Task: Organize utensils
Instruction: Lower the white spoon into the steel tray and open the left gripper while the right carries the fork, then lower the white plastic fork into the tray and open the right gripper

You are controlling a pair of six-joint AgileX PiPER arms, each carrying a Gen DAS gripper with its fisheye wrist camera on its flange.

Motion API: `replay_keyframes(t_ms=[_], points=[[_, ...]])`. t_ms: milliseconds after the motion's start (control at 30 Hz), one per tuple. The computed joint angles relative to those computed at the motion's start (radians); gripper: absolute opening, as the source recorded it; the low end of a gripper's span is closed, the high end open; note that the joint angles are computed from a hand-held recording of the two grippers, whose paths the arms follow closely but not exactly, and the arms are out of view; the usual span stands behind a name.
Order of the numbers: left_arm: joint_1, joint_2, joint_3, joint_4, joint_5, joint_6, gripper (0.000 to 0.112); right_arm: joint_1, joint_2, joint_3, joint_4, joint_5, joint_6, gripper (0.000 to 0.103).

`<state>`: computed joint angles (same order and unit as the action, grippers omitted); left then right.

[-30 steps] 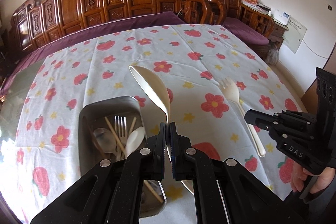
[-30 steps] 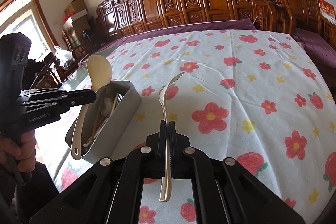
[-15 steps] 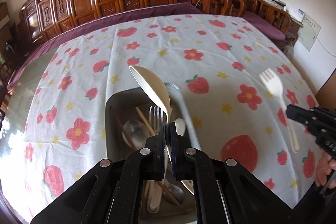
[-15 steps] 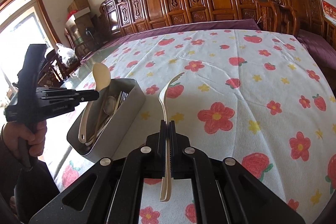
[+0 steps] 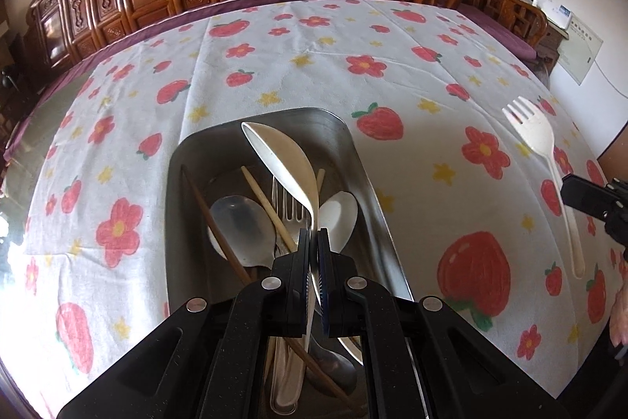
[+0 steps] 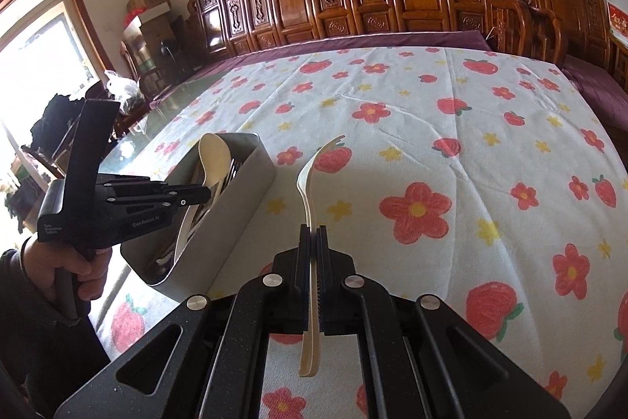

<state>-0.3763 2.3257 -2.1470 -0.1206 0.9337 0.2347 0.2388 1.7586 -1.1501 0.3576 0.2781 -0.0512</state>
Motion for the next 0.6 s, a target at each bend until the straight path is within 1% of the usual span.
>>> replay_keyframes(t_ms=[100,133,267,400,467,567,600], points=[[0.009,-0.005,0.017,-0.035,-0.015,0.021,0.004,0.016,0.016,-0.015,-0.076,0.006,0.076,0.004],[0.014,-0.016,0.035,-0.054,-0.024,0.035,0.006,0.02,0.023,-0.019,-0.096,0.009,0.097,0.004],[0.035,-0.076,0.111,-0.096,-0.067,0.069,0.02,0.035,0.054,-0.043,-0.19,0.024,0.189,0.004],[0.052,-0.143,0.176,-0.111,-0.098,0.087,0.027,0.05,0.065,-0.057,-0.255,0.031,0.258,0.004],[0.062,-0.179,0.214,-0.116,-0.119,0.093,0.039,0.057,0.063,-0.061,-0.277,0.033,0.282,0.004],[0.08,-0.23,0.266,-0.142,-0.148,0.113,0.051,0.07,0.061,-0.072,-0.316,0.043,0.315,0.004],[0.085,-0.245,0.28,-0.146,-0.155,0.119,0.053,0.076,0.06,-0.077,-0.341,0.049,0.335,0.004]])
